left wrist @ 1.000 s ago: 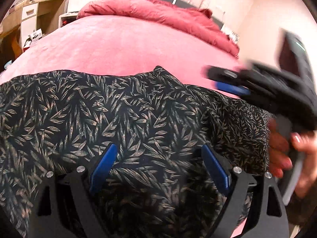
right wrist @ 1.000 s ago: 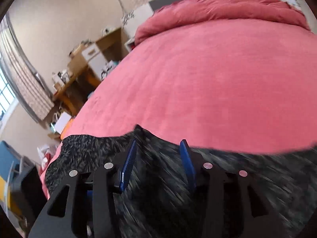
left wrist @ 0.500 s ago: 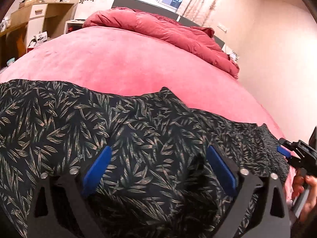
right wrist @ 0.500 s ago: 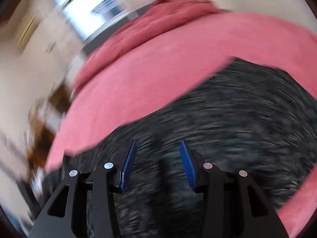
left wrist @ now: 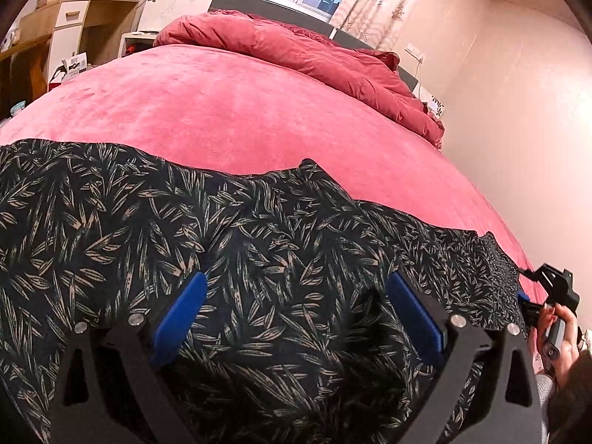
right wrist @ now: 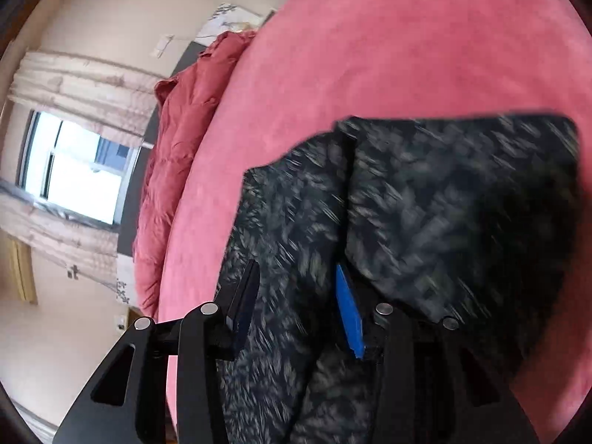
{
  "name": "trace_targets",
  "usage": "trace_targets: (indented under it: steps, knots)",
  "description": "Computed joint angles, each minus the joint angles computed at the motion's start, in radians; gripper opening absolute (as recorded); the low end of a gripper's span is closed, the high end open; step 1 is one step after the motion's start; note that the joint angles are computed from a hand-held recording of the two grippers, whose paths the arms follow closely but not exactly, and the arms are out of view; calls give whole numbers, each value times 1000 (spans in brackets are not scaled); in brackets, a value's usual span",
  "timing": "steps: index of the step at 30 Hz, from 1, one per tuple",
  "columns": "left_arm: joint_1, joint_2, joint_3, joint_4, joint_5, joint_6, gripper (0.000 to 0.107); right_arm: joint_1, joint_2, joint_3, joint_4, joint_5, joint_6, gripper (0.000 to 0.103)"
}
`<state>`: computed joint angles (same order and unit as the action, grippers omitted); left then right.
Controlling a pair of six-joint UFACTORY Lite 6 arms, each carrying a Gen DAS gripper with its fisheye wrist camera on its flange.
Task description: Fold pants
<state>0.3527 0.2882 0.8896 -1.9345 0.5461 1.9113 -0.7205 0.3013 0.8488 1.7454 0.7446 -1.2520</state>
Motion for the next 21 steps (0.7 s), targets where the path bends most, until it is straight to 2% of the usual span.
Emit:
trace_targets:
  steps: [3,5,8,11,13,16,21]
  knots:
    - [-4,2,6,3,-3,-7,98,35,71,99,19,-35,-24,29]
    - [-4,2,6,2,-2,-7,98,42,87,130,28,-57,-42,9]
    - [-6,5,9,0,-2,-6,98,41,31,93,101,-89,-153,5]
    - [-7,8,12,1,-2,-8,98,37,-156,-26,201,-103,-318,5]
    - [-7,5,8,-1,-2,-6,98,31,-263,-79,202,-122,-345,5]
    - [-8,6,9,-2,-3,-5,99,-22,-340,-104,94,-120,-252,5]
    - [-11,3,-2,-2,0,1,99,-159,-283,-67,-192,-61,-33,5]
